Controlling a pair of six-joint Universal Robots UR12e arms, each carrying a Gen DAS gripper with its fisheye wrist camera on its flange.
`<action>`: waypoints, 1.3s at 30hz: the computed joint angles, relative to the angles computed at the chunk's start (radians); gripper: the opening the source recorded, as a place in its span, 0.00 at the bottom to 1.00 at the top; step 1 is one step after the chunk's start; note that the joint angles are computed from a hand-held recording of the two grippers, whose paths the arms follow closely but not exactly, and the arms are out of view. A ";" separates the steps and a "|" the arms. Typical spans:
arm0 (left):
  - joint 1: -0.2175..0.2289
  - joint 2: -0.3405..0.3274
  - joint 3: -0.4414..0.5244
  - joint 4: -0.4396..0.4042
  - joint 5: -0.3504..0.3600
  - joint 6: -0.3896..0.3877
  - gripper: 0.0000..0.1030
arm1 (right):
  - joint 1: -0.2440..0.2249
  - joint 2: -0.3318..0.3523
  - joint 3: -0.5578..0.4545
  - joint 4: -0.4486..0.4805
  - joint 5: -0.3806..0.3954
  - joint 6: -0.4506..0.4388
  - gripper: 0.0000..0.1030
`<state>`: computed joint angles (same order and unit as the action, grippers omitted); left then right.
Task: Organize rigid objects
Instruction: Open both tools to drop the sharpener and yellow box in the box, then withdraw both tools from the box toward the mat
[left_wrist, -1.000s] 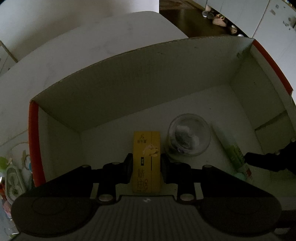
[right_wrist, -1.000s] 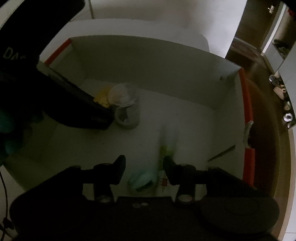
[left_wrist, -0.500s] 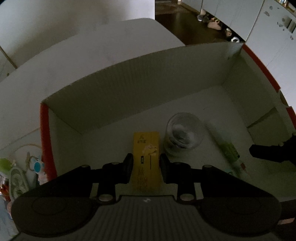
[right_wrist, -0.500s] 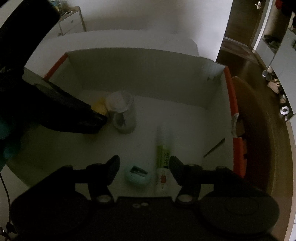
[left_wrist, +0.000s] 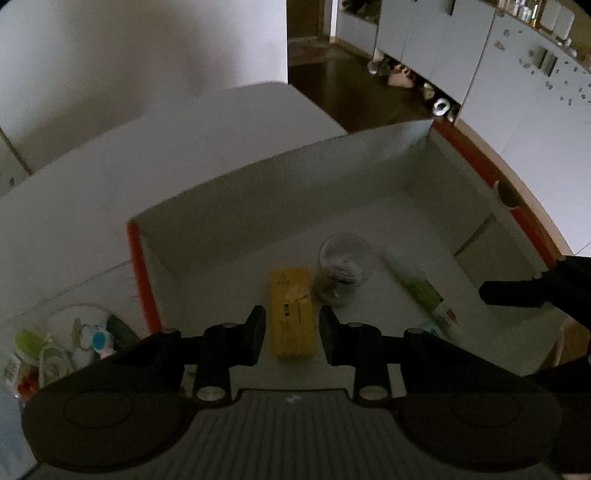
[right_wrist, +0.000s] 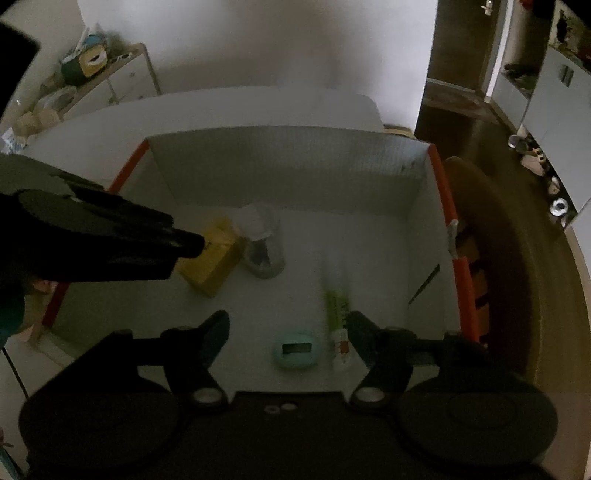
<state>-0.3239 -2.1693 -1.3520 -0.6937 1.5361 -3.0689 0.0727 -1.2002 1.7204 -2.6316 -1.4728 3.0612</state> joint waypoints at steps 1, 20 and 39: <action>0.001 0.006 -0.009 0.013 -0.006 0.005 0.29 | 0.002 -0.005 0.006 -0.008 -0.003 0.007 0.68; 0.072 0.145 -0.219 0.237 -0.142 0.112 0.29 | 0.075 -0.076 0.100 -0.195 -0.098 0.178 0.75; 0.197 0.268 -0.402 0.359 -0.307 0.192 0.50 | 0.203 -0.094 0.136 -0.337 -0.197 0.329 0.85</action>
